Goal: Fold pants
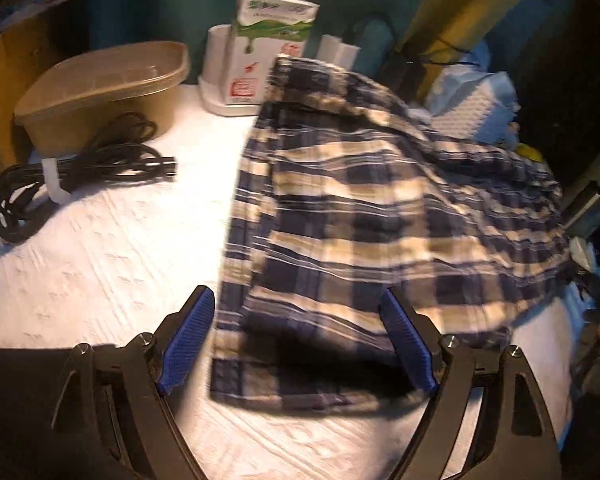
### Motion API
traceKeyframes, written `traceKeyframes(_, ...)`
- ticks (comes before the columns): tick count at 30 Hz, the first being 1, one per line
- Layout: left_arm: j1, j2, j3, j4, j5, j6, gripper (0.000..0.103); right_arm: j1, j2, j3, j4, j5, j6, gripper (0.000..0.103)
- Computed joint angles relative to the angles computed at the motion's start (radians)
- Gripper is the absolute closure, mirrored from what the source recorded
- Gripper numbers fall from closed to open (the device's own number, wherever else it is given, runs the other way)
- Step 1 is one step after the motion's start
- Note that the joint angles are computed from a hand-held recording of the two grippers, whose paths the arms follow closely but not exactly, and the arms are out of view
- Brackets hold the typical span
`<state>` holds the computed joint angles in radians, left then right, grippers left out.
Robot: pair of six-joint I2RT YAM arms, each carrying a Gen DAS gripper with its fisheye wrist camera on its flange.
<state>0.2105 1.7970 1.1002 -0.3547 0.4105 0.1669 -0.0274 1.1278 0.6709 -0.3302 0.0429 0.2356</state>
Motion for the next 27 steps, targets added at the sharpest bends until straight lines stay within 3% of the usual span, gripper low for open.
traceKeyframes(2, -0.023, -0.030, -0.068, 0.076, -0.050, 0.030, 0.026, -0.016, 0.050, -0.026, 0.060, -0.074, 0.043, 0.007)
traceKeyframes(3, -0.042, -0.046, -0.104, 0.123, -0.090, 0.039, 0.036, 0.010, 0.042, -0.041, 0.093, -0.038, 0.058, 0.007)
traceKeyframes(5, -0.063, -0.063, -0.128, 0.161, -0.166, 0.042, 0.077, 0.019, 0.066, -0.017, 0.082, -0.076, 0.088, 0.009)
traceKeyframes(6, -0.053, -0.069, -0.128, 0.139, -0.143, 0.041, 0.098, 0.021, 0.075, -0.020, 0.103, -0.106, 0.106, 0.013)
traceKeyframes(7, -0.043, -0.077, -0.127, 0.116, -0.114, 0.030, 0.098, 0.032, 0.079, -0.030, 0.131, -0.110, 0.113, 0.052)
traceKeyframes(8, -0.035, -0.098, -0.147, 0.118, -0.111, 0.027, 0.099, 0.036, 0.091, -0.025, 0.126, -0.122, 0.117, 0.076)
traceKeyframes(12, 0.008, -0.215, -0.243, 0.113, -0.080, 0.029, 0.100, 0.065, 0.010, -0.053, 0.095, -0.101, 0.122, 0.077)
traceKeyframes(17, 0.002, -0.320, -0.292, 0.088, -0.048, 0.006, 0.100, 0.068, -0.202, -0.049, -0.082, -0.060, 0.063, 0.078)
traceKeyframes(23, 0.026, -0.492, -0.384, -0.033, -0.029, 0.051, 0.100, 0.123, -0.427, -0.035, -0.311, 0.020, 0.039, 0.078)
traceKeyframes(27, 0.061, -0.518, -0.419, -0.112, -0.009, 0.081, 0.097, 0.116, -0.467, -0.106, -0.355, 0.017, 0.023, 0.078)
